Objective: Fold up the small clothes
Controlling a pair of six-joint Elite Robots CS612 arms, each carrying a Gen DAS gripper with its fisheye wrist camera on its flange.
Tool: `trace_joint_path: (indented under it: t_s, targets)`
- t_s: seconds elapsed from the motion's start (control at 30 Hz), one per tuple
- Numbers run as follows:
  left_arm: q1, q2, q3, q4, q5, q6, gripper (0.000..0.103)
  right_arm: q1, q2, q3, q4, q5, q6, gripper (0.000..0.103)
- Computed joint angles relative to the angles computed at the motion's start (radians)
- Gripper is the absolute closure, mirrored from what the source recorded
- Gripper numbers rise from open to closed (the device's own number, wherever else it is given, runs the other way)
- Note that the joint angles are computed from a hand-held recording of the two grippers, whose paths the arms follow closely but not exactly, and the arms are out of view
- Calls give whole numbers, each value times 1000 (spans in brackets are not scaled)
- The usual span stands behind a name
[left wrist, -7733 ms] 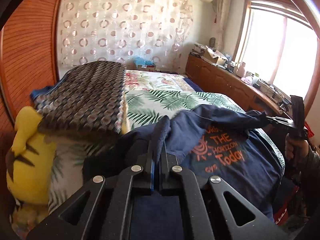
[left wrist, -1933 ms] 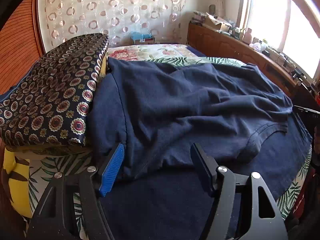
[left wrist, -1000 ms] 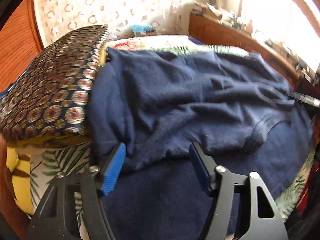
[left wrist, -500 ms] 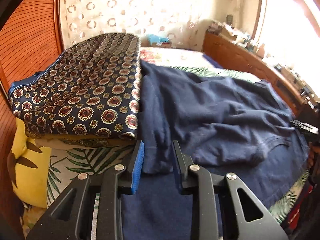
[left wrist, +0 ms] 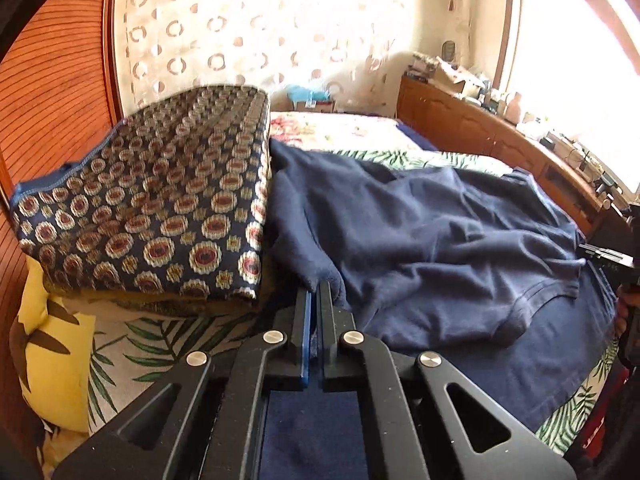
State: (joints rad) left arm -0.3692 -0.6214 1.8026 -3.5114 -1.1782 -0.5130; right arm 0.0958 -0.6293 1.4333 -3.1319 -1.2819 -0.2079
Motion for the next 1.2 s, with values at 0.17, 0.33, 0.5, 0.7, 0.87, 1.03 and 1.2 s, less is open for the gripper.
trace_joint_path:
  t_s: [0.17, 0.33, 0.5, 0.7, 0.87, 1.03, 1.2]
  targets:
    - [-10, -15, 16, -73, -7, 9, 100, -2, 2, -3, 3, 9, 2, 98]
    - [-8, -15, 35, -194, -28, -19, 101, -1, -4, 11, -55, 13, -30, 100]
    - [-20, -32, 56, -224, -5, -19, 101, -23, -34, 53, -132, 100, -2, 101]
    - [-36, -51, 109, -301, 15, -29, 101, -53, -81, 135, -236, 182, 22, 101]
    - [-46, -63, 152, -309, 42, -59, 101, -81, -121, 217, -297, 231, 13, 101]
    - [-50, -49, 168, -239, 49, -97, 101, -96, -140, 278, -274, 218, -54, 101]
    - [-46, -33, 162, -175, 37, -131, 101, -94, -120, 271, -165, 177, -100, 101]
